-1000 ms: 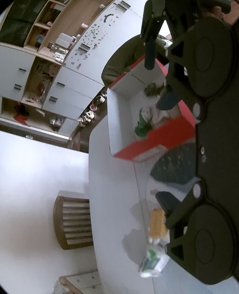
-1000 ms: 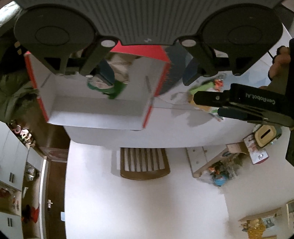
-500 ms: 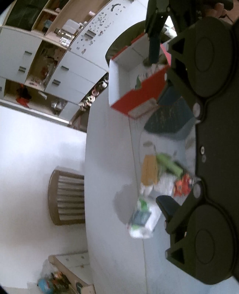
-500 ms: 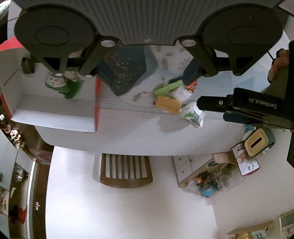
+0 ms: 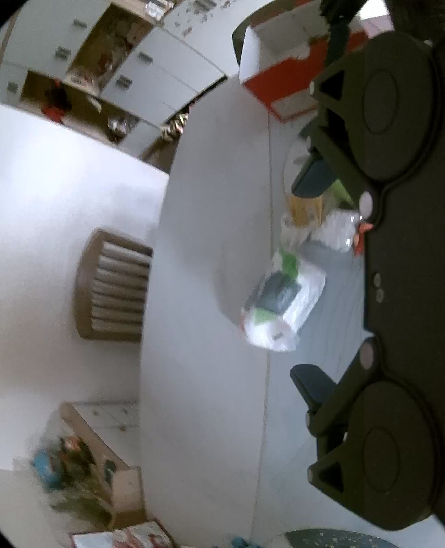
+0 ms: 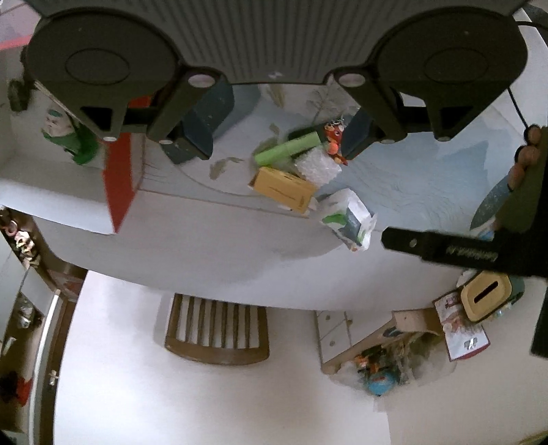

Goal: Organize objects
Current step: 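Withdraw both open tools from the shoebox toward the white plastic bag, then grasp the white green-labelled plastic bag with the left tool while the right tool grasps the yellow box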

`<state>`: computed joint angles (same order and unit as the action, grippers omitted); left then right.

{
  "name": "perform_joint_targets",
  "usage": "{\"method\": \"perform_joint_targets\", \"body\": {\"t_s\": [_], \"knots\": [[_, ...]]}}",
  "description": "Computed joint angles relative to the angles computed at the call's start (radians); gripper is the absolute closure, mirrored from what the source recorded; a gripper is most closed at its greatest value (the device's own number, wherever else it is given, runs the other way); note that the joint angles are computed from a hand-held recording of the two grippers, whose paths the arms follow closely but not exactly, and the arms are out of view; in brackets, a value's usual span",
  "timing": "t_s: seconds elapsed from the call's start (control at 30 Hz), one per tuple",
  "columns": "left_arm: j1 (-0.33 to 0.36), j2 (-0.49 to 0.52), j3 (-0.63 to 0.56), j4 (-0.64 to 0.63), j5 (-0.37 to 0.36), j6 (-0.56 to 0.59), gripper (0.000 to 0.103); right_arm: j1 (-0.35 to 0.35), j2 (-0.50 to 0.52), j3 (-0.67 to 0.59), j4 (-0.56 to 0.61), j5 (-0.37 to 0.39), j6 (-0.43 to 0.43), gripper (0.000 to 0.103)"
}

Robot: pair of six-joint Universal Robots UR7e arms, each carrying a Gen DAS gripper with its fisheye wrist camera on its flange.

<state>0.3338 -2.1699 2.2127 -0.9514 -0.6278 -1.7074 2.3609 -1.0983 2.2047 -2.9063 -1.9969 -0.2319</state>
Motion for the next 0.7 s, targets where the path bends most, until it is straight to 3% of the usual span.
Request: {"method": "perform_joint_targets", "body": {"t_s": [0.23, 0.4, 0.7], "knots": [[0.181, 0.023, 0.001, -0.203, 0.002, 0.135, 0.000, -0.022, 0.093, -0.064, 0.030, 0.015, -0.053, 0.021], [0.322, 0.113, -0.033, -0.324, -0.023, 0.216, 0.000, -0.040, 0.158, -0.114, 0.064, -0.015, -0.122, 0.021], [0.447, 0.237, -0.084, -0.430, -0.021, 0.248, 0.001, -0.084, 0.227, -0.178, 0.107, 0.012, -0.197, 0.021]]}}
